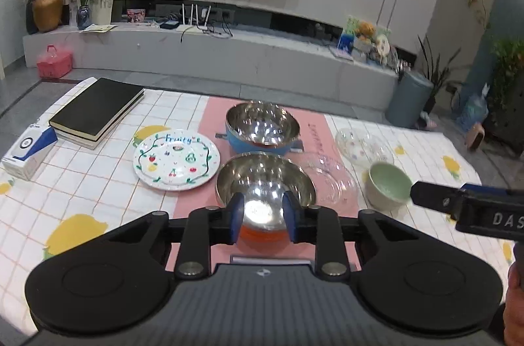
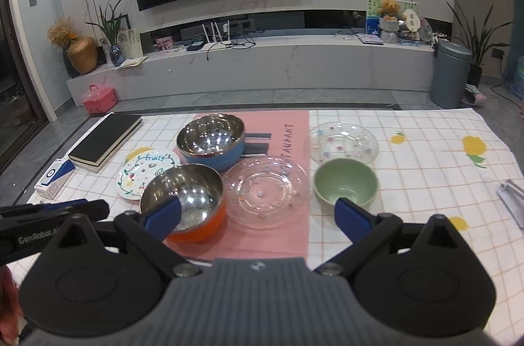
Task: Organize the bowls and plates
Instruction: 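Close both grippers together on the rim of the orange-bottomed steel bowl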
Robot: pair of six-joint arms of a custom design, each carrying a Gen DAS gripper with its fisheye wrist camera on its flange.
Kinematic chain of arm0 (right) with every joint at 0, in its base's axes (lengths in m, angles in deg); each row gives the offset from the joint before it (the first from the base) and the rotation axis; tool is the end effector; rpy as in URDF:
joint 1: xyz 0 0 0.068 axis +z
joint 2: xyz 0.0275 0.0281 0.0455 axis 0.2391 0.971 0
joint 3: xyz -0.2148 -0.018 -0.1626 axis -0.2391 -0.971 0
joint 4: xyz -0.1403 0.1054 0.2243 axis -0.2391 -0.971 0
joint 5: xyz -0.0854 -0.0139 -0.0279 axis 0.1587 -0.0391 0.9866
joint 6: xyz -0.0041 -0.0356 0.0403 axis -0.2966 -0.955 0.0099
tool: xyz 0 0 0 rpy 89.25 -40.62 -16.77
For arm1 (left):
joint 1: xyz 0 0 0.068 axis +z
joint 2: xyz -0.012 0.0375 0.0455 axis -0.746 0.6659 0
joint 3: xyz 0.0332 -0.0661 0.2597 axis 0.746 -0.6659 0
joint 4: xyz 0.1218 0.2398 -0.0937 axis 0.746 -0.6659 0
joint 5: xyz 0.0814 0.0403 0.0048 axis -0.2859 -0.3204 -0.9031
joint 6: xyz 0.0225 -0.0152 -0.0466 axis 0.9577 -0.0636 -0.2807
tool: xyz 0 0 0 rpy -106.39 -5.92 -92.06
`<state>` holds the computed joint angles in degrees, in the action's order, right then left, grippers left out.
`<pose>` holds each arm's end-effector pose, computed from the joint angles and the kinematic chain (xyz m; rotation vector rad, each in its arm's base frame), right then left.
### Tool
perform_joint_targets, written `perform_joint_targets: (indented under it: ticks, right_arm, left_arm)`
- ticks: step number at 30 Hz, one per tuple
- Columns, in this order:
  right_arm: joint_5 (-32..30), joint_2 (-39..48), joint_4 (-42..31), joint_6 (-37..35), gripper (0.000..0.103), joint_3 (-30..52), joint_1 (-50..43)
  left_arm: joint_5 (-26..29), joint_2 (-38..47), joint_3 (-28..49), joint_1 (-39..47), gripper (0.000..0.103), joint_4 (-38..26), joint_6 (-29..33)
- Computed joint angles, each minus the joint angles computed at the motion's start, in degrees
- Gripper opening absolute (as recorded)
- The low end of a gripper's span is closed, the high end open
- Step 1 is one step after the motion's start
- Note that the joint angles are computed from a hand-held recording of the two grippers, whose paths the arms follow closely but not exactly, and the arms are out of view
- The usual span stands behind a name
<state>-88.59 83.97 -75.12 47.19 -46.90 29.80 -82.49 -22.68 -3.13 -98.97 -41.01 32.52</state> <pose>0.1933 0.0565 0.2114 -0.1886 2.1927 0.2669 0.1684 -0.1749 0.2656 -0.1289 2.2304 -0.1938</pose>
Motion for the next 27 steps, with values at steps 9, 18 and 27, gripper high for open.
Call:
perform_joint_targets:
  ticks: [9,18,27]
  right_arm:
    - [0.25,21.47,10.55,2.52,0.06,6.2,3.8]
    - [-3.13,42.71,13.41,5.54,0.04,17.14,4.86]
    - [-5.62,51.19,13.09,7.55,0.014,22.25,4.17]
  left_arm:
    - [13.38,3.61,-4.04,12.43,0.02,9.81,-0.24]
    - [19.04,11.04,-3.1,20.14,0.02,15.04,-0.36]
    - [21.23,15.52,-2.15,22.39,0.034,17.21,-0.8]
